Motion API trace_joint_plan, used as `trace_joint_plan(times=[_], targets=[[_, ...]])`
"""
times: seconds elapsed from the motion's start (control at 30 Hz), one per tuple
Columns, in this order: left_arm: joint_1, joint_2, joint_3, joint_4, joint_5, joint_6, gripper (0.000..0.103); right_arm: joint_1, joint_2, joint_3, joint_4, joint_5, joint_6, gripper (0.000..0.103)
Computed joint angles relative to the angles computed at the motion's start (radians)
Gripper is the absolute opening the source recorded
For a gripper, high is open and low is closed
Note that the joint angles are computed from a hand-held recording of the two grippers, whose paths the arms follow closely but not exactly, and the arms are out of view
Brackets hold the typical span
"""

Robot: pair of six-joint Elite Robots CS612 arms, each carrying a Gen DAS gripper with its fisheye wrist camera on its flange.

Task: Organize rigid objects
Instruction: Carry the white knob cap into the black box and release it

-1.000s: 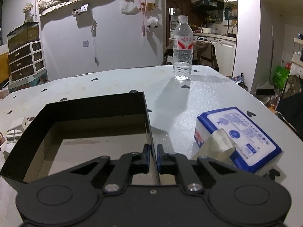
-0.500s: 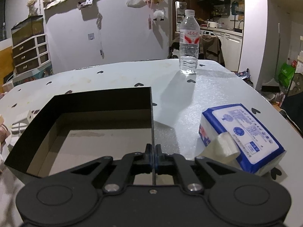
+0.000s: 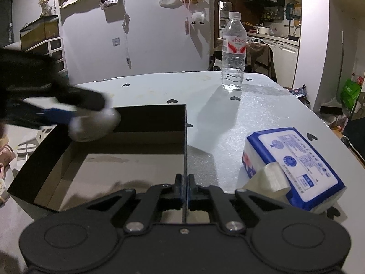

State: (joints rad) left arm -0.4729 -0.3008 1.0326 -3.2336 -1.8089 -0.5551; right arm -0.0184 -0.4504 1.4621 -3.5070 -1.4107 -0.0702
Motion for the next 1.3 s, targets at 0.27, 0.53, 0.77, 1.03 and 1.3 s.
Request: trace_joint_plan(times=[0.27, 0.53, 0.77, 1.03, 1.3], targets=[[-0.009, 0.066, -0.121, 0.077, 0.009, -0.068, 0.054, -0.005, -0.001, 0.005, -0.005, 0.025, -0.02, 0.004], [-0.013, 0.107, -0.195, 0.144, 0.0, -0.132, 0.054, -0.008, 0.001, 0.0, -0.003, 0.038, -0.023, 0.004], [-0.016, 0.123, -0.219, 0.166, 0.022, -0.164, 0.06, -0.01, 0.0, 0.0, 0.003, 0.044, -0.028, 0.005], [-0.015, 0.12, -0.214, 0.153, 0.036, -0.17, 0.083, -0.009, -0.001, -0.002, 0.008, 0.042, -0.02, 0.005], [-0.016, 0.062, -0.107, 0.045, 0.027, -0.114, 0.099, -0.01, -0.001, -0.004, 0.014, 0.045, -0.013, 0.005]])
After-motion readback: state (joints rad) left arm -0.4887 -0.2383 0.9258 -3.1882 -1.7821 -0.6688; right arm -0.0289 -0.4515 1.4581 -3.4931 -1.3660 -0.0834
